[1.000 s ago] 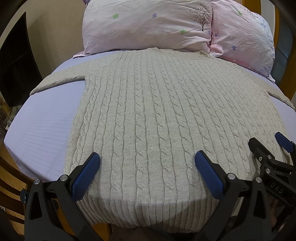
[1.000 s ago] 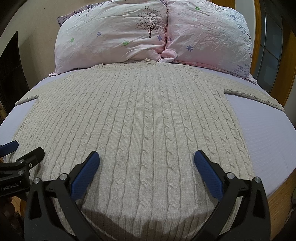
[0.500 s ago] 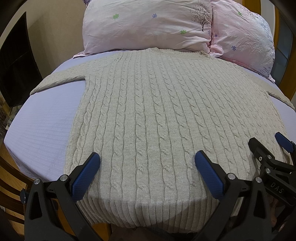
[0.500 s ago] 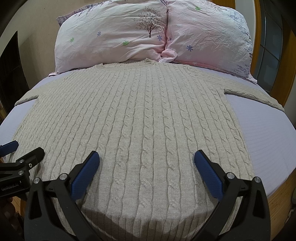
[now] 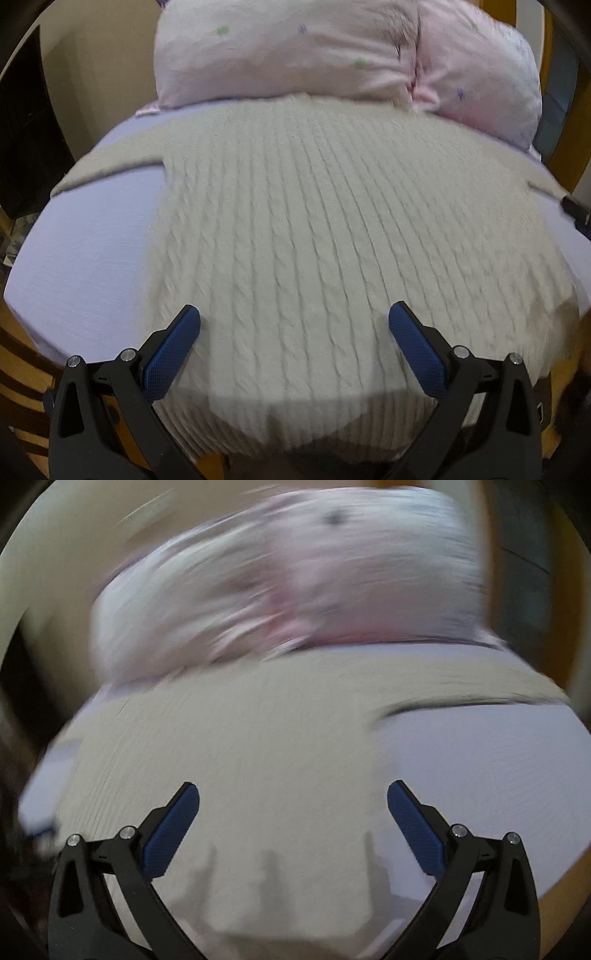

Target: Fold small clothes

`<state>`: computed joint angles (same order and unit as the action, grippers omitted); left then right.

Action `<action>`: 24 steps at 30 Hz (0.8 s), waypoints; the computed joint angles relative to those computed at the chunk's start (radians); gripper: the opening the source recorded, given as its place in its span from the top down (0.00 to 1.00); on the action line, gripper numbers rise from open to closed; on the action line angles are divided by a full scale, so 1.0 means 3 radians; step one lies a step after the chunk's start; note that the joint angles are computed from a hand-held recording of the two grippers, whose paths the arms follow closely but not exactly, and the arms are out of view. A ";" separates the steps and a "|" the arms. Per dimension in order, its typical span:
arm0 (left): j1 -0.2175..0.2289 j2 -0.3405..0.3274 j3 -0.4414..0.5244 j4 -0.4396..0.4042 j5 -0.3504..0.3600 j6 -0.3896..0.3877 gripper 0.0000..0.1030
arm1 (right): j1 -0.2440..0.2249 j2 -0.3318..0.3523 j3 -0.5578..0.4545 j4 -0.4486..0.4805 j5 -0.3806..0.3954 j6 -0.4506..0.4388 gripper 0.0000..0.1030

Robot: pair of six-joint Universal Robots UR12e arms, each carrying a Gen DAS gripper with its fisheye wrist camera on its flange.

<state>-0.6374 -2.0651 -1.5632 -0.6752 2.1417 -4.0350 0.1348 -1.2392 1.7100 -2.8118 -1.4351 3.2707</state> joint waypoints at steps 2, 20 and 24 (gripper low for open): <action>0.0022 0.0021 -0.0086 0.0311 0.0296 0.0091 0.01 | -0.0232 0.0052 -0.0092 0.0023 0.0157 0.0497 0.19; 0.0714 0.0446 -0.0839 0.1080 0.0105 -0.0826 0.01 | -0.0942 0.0735 -0.0898 0.0500 0.0076 0.2820 0.73; 0.0765 0.0530 -0.0988 0.1175 0.0127 -0.1107 0.01 | -0.0943 0.0744 -0.0960 0.0623 -0.0140 0.2699 0.91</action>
<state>-0.4078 -1.9063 -1.8597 -0.3227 2.1798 -4.3672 -0.1481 -1.0161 1.4220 -2.6249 -1.4770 4.0803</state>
